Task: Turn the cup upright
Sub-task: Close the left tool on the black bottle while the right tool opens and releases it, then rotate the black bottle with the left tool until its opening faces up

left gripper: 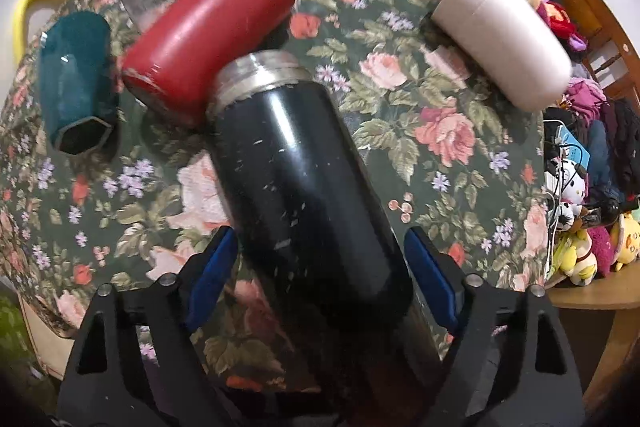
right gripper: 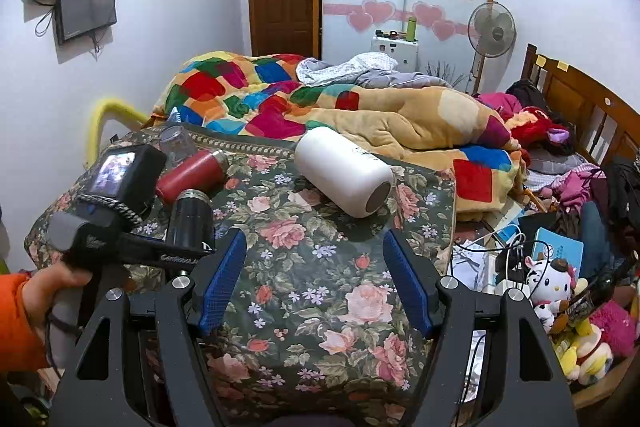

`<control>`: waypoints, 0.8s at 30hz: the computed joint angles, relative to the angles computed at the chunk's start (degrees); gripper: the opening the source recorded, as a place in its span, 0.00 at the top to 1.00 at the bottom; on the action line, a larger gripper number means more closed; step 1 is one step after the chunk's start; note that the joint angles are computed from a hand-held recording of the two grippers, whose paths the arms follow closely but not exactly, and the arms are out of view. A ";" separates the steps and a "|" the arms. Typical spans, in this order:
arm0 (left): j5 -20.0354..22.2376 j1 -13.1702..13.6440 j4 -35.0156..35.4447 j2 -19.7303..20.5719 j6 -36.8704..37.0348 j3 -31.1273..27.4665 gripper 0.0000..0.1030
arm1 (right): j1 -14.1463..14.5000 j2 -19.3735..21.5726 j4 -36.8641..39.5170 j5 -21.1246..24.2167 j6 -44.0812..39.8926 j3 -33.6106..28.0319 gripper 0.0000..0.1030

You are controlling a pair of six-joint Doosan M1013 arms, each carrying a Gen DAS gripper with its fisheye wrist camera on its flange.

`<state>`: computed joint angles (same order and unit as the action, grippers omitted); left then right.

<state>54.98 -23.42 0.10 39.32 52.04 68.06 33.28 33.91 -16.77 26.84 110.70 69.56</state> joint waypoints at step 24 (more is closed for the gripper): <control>-8.57 -4.48 20.19 -7.79 -8.01 5.41 0.35 | 0.75 -0.81 -8.87 -0.46 7.72 0.62 0.34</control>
<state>46.41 -27.90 20.29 31.53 44.03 73.47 34.03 33.10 -25.64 26.38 118.43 70.18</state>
